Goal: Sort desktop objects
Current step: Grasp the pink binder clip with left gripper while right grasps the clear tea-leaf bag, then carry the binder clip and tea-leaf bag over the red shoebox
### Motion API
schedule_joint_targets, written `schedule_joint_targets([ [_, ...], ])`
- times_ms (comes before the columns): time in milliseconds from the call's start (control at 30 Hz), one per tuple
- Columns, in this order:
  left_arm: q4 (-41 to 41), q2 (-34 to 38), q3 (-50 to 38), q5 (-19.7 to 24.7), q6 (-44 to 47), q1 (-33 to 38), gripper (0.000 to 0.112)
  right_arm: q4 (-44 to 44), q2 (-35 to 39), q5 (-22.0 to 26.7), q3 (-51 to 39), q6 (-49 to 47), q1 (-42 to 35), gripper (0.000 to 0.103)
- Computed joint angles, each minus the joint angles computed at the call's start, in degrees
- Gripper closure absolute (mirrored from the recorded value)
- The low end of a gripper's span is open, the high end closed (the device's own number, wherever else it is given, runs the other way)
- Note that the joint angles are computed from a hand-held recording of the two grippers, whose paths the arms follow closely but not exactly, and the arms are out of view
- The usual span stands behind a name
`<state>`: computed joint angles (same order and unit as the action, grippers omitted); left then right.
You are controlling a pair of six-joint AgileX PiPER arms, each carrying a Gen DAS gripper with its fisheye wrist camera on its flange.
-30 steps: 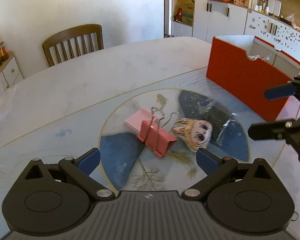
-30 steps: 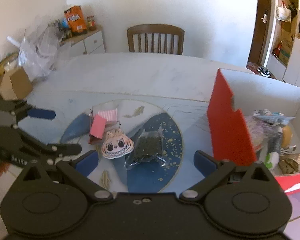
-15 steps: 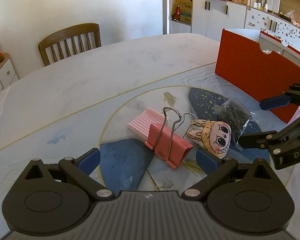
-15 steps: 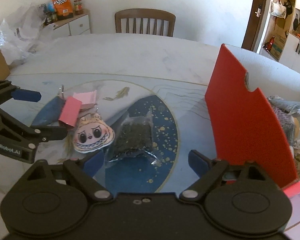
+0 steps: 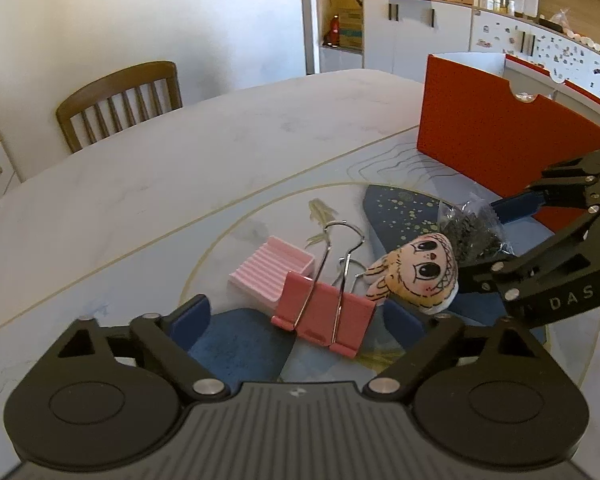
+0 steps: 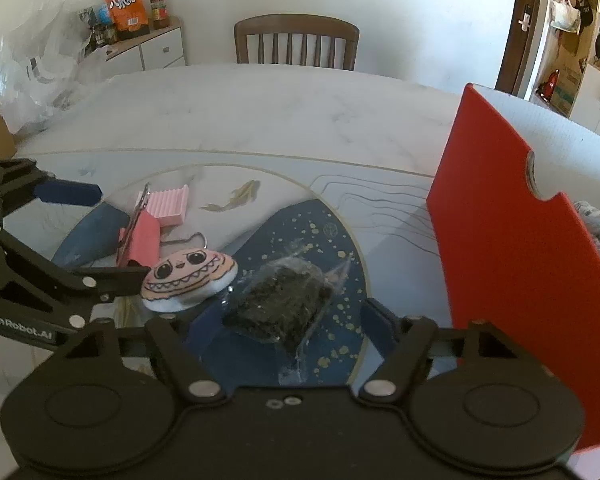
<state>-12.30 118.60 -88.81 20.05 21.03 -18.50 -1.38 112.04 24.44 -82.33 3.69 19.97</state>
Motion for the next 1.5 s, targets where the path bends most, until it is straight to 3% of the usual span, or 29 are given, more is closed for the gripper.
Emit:
schedule_joint_targets([
  [133, -3.08, 0.76, -1.06, 1.02, 3.42, 0.09, 0.039, 3.17, 0.11, 0.06, -0.16, -2.39, -0.63, 0.036],
  [567, -6.25, 2.75, -4.19, 2.99, 6.47, -0.27, 0.058, 3.42, -0.08, -0.78, 0.35, -1.82, -0.61, 0.045],
  [767, -4.71, 2.63, -4.15, 3.06, 4.15, -0.67, 0.059, 2.15, -0.34, -1.46, 0.9, 0.18, -0.47, 0.05],
  [1000, -2.61, 0.79, -1.08, 1.56, 1.03, -1.11, 0.059, 1.52, -1.14, -2.51, 2.11, 1.69, -0.28, 0.063],
  [1233, -0.56, -0.99, 0.42, 3.12, -4.4, -0.93, 0.059, -3.03, -3.7, -3.73, 4.98, 7.67, -0.03, 0.074],
  [1500, 2.49, -4.41, 3.91, 3.9, -10.25, -1.47, 0.059, -4.25, -8.95, -4.47, 9.81, 10.85, -0.13, 0.076],
])
